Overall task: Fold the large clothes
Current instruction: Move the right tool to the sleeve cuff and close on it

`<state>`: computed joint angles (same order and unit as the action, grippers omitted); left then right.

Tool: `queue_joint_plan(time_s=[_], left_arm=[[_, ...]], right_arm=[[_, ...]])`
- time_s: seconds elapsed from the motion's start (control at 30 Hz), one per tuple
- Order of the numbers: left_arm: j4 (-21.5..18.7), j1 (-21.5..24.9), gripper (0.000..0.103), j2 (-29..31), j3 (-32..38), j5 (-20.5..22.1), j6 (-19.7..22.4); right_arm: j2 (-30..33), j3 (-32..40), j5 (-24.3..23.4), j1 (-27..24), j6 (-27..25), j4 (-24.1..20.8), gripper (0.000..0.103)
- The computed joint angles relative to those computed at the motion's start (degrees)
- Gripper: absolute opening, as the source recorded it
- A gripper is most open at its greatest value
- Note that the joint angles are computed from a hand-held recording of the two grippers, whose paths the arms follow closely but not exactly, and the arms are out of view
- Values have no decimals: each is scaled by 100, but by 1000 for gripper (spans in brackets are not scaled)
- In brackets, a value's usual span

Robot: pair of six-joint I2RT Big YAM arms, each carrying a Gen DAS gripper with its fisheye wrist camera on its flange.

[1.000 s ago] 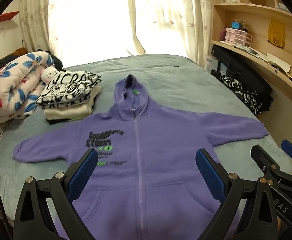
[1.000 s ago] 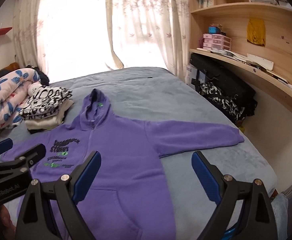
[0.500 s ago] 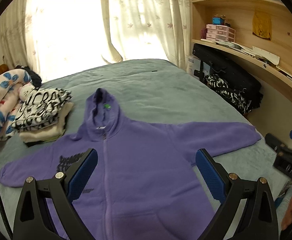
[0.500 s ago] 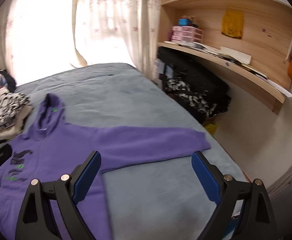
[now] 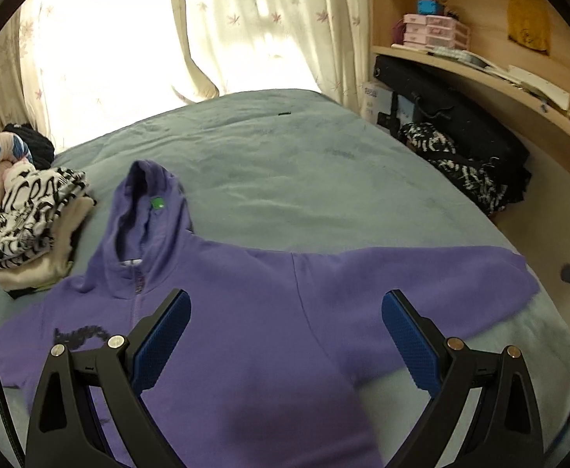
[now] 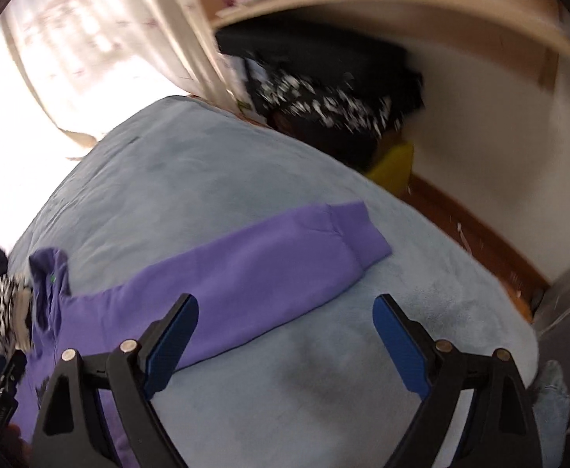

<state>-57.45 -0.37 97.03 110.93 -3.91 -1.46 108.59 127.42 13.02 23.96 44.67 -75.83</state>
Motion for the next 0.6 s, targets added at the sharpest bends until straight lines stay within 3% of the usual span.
queue_joint_plan(time_s=[0.17, 0.3, 0.5, 0.53, 0.6], left_arm=[[3, -101, 98, 501, 207, -255, -225], [-64, -122, 98, 748, 219, -281, -369], [-58, -94, 98, 773, -37, -279, -316], [-53, -76, 98, 758, -77, -274, -302], [-66, -20, 98, 710, -134, -224, -277]], right_arm=[[-100, -699, -565, -453, 485, 602, 74], [72, -859, -942, -639, 734, 868, 63], [713, -315, -1158, -642, 889, 645, 52], [844, -105, -948, -591, 894, 474, 47], [908, 55, -731, -517, 772, 433, 27]])
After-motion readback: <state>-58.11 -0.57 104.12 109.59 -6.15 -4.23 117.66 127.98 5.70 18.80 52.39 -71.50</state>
